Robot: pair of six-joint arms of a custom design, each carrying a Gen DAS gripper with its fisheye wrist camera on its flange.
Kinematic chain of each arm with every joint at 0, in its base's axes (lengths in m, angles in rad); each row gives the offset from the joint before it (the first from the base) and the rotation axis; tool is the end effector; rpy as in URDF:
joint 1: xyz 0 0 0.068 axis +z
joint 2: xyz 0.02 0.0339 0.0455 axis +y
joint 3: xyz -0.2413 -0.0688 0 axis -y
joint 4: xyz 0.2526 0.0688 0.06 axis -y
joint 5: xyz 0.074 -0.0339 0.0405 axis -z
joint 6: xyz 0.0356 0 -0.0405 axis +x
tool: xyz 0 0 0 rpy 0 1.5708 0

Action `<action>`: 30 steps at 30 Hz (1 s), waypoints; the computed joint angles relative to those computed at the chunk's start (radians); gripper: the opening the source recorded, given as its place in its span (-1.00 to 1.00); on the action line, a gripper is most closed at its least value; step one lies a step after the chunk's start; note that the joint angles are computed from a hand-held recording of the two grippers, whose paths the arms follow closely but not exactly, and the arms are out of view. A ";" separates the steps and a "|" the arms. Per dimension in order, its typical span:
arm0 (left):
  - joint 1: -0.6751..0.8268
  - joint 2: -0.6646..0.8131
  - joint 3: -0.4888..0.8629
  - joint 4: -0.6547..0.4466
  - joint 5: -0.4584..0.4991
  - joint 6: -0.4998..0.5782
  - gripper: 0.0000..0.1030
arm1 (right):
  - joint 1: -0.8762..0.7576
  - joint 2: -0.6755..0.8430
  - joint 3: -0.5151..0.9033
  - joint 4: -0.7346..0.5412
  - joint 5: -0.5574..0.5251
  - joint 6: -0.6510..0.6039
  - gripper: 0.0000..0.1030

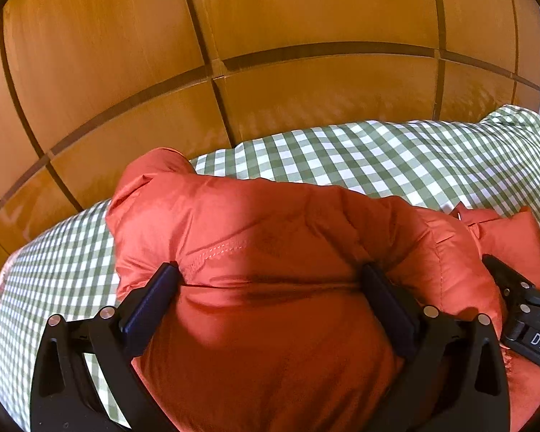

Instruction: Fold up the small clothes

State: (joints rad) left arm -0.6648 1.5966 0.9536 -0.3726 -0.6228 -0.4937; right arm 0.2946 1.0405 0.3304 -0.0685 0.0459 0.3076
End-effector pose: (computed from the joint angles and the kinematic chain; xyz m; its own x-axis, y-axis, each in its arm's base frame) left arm 0.2636 -0.1802 0.1638 -0.7117 0.0688 -0.6991 -0.0888 0.9784 0.1867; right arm 0.1982 0.0584 0.1255 -0.7188 0.0980 -0.6882 -0.0432 0.9818 0.1848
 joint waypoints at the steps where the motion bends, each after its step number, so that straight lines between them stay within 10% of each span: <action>1: 0.003 0.008 0.001 0.011 0.000 0.002 0.94 | 0.003 0.018 0.005 0.012 0.006 0.001 0.87; 13: -0.024 -0.011 -0.015 -0.002 -0.060 -0.019 0.94 | 0.025 0.033 -0.013 0.070 0.038 -0.004 0.91; 30: -0.191 -0.659 -0.448 -0.115 0.010 -0.288 0.94 | 0.022 -0.067 -0.070 0.078 0.029 0.011 0.95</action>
State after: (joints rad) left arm -0.8559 0.9373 0.5059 -0.4877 -0.6123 -0.7820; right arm 0.3169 0.9732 0.2600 0.0091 0.0748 0.3190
